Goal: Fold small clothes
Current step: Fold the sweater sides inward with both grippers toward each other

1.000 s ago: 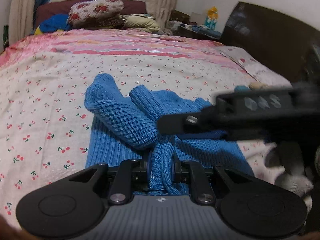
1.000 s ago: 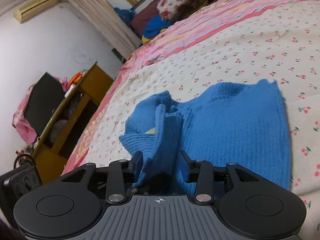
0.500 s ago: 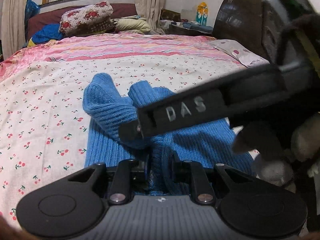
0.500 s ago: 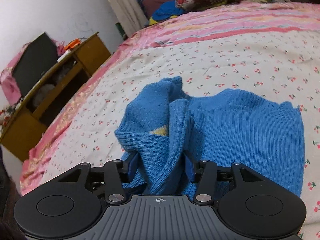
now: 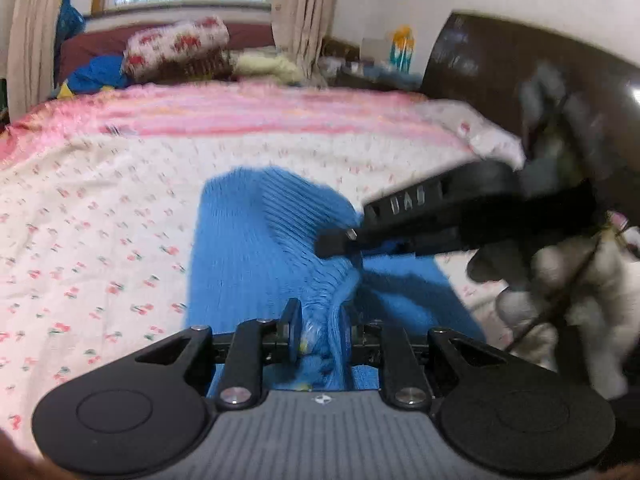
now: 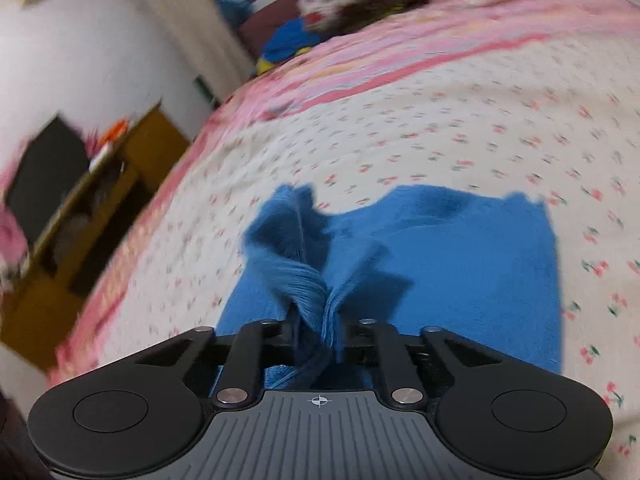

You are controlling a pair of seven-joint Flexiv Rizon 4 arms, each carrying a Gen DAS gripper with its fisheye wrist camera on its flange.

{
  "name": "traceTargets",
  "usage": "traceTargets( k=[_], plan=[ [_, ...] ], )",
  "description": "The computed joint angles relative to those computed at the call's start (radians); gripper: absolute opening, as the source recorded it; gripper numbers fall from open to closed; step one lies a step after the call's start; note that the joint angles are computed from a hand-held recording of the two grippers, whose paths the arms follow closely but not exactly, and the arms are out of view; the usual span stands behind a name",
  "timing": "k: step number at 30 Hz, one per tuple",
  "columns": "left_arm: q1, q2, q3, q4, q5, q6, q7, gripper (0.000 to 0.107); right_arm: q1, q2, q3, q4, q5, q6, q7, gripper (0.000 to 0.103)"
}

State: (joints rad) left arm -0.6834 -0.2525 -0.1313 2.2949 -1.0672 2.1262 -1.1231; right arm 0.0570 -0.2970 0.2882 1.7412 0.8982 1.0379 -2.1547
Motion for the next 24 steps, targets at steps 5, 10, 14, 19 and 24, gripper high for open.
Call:
traceTargets(
  k=[5, 10, 14, 19, 24],
  plan=[
    [-0.078, 0.03, -0.044, 0.042, -0.208, 0.146, 0.18, 0.033, -0.024, -0.003, 0.001, 0.003, 0.054, -0.018, -0.02, 0.012],
    [-0.097, 0.012, -0.125, 0.041, -0.377, 0.206, 0.313, 0.034, -0.027, -0.003, -0.006, -0.012, 0.064, -0.043, -0.025, 0.012],
    [-0.115, -0.034, -0.156, 0.016, -0.415, 0.296, 0.392, 0.034, -0.03, -0.006, -0.013, -0.015, 0.071, -0.062, -0.023, 0.012],
    [-0.125, -0.069, -0.178, -0.005, -0.451, 0.346, 0.497, 0.036, -0.038, -0.011, -0.017, -0.023, 0.078, -0.089, -0.018, 0.012],
    [-0.128, -0.113, -0.185, -0.035, -0.452, 0.391, 0.574, 0.038, -0.039, -0.007, -0.022, -0.023, 0.076, -0.105, -0.021, 0.012]
  ],
)
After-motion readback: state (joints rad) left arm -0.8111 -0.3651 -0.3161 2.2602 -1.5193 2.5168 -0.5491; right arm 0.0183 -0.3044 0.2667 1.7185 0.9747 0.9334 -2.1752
